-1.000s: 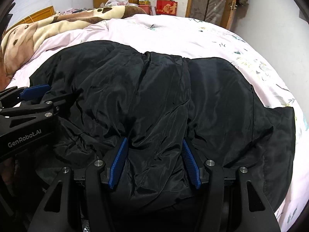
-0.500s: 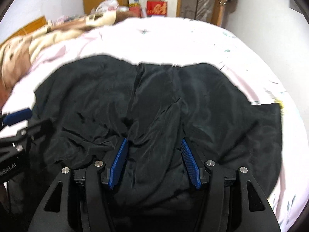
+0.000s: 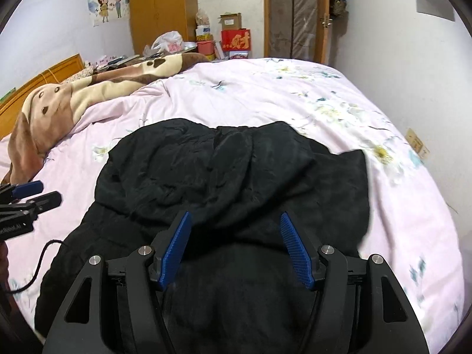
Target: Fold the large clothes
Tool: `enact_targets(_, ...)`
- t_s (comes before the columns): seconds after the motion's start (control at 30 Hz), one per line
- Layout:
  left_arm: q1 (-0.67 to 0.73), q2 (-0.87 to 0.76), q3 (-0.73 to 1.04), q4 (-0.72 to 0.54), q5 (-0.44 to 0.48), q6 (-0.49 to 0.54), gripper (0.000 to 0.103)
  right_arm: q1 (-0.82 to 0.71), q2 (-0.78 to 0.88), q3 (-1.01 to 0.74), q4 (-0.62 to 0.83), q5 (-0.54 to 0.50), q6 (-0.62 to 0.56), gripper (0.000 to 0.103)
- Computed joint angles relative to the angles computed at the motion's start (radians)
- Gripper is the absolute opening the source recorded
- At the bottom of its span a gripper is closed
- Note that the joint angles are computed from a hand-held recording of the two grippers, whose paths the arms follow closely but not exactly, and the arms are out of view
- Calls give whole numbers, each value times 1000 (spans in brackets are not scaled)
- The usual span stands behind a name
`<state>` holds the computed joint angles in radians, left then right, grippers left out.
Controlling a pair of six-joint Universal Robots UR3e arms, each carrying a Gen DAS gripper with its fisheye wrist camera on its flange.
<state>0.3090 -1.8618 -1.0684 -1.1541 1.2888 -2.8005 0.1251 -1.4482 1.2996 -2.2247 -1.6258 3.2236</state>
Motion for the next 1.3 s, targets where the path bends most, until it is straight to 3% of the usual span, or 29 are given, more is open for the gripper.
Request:
enact_targets(0.33,272,395,-321,-116,-127,208,71,-39,-376,209,115,-18,25,66)
enact_targets(0.53,475,595,-417,-292,-206,391,71,-53,-527,261,207,-34,22,66)
enact_targets(0.87,930,721,-196,-799,-383,853,72,-93,-744,271,371,-16,-7,66)
enact_targets(0.93,974,720,-169,-844,-402,899,80,-94,-782,279,396,-28,-11,67)
enact_targets(1.03,1052,757,-180,-969,-433,1006,80,-94,-836,317,417,-44,-3,68)
enact_targets(1.2,1043,842,-375,-1009,-382,1029,80,-72,-943,449,440,-87,36,75)
enact_targets(1.3,979,894,-537,-925,-325,968,80,-18,-983,535,448,-141,70,75)
